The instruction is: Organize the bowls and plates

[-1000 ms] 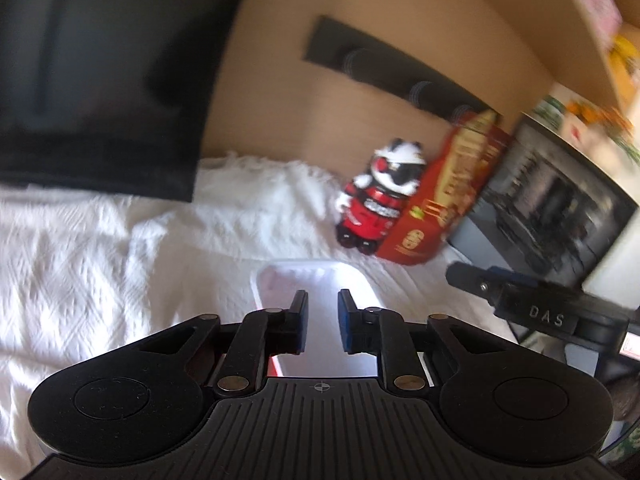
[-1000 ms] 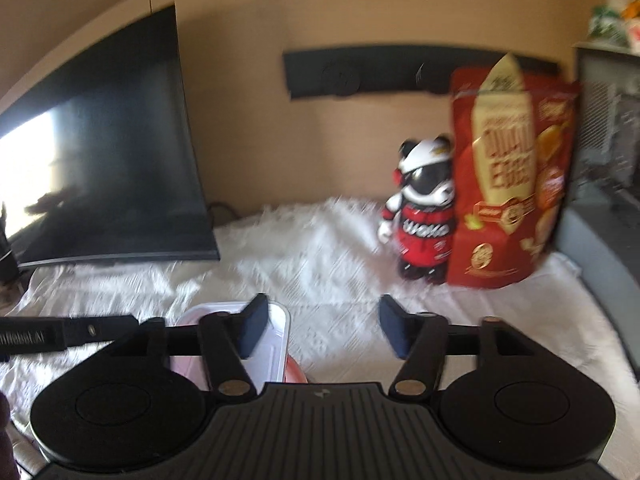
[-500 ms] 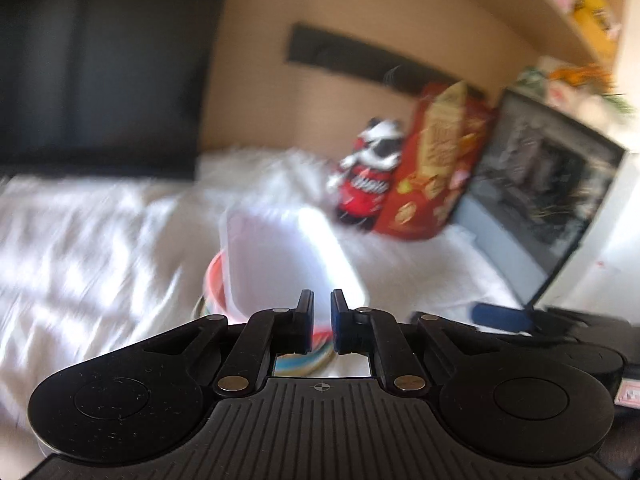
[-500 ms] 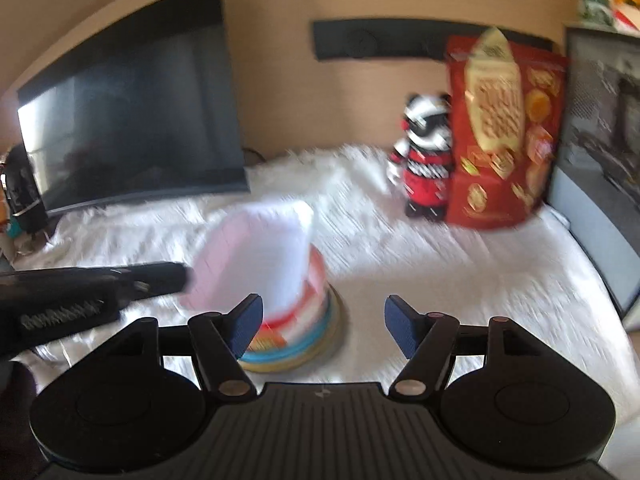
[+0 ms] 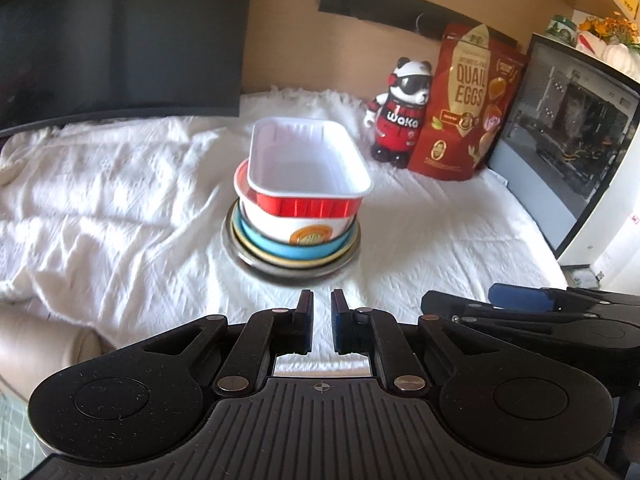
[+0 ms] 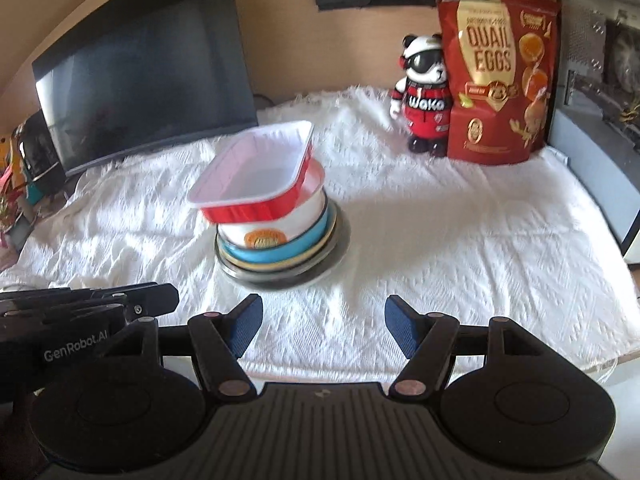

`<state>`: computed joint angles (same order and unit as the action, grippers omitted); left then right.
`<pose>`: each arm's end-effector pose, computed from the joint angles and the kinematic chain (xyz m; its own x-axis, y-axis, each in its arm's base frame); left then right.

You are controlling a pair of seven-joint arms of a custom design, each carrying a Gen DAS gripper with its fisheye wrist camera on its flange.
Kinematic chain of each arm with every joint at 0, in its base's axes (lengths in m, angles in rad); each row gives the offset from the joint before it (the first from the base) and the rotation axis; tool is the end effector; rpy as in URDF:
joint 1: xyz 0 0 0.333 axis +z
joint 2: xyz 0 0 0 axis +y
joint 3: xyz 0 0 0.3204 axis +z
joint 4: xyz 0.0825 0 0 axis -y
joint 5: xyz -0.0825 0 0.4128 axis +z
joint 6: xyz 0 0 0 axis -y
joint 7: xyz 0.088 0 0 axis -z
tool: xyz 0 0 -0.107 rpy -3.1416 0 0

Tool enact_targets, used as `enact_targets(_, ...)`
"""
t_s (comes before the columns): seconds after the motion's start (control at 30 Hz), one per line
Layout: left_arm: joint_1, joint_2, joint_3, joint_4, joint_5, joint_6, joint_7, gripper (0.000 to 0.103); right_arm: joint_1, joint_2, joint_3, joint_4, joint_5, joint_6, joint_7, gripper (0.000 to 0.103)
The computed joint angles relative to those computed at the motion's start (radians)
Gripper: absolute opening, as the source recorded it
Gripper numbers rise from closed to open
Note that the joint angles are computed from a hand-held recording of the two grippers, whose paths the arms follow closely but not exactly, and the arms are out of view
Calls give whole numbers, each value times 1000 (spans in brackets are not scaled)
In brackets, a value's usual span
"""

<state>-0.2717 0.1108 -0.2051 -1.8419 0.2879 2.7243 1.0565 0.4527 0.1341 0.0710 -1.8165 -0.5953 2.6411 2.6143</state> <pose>0.5912 -0.3108 0.5500 -0.2143 -0.9695 0.1187 -0.7086 0.0707 -0.7021 0.5766 0.3470 0.5329 -0.0249 -0.9842 -0.1754 -0.7042 0.1418 -0.6957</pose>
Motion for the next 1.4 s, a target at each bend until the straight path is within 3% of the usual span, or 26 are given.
enact_targets(0.43,0,-31,-10,-25,3,-68,-29,10,-4,-20,12,-29,40,7,-42,68)
enact_targets(1.4,4,-47,-15,-44,-3,-56,-23,10,-9,-29,15,-48,58,41,-70,68)
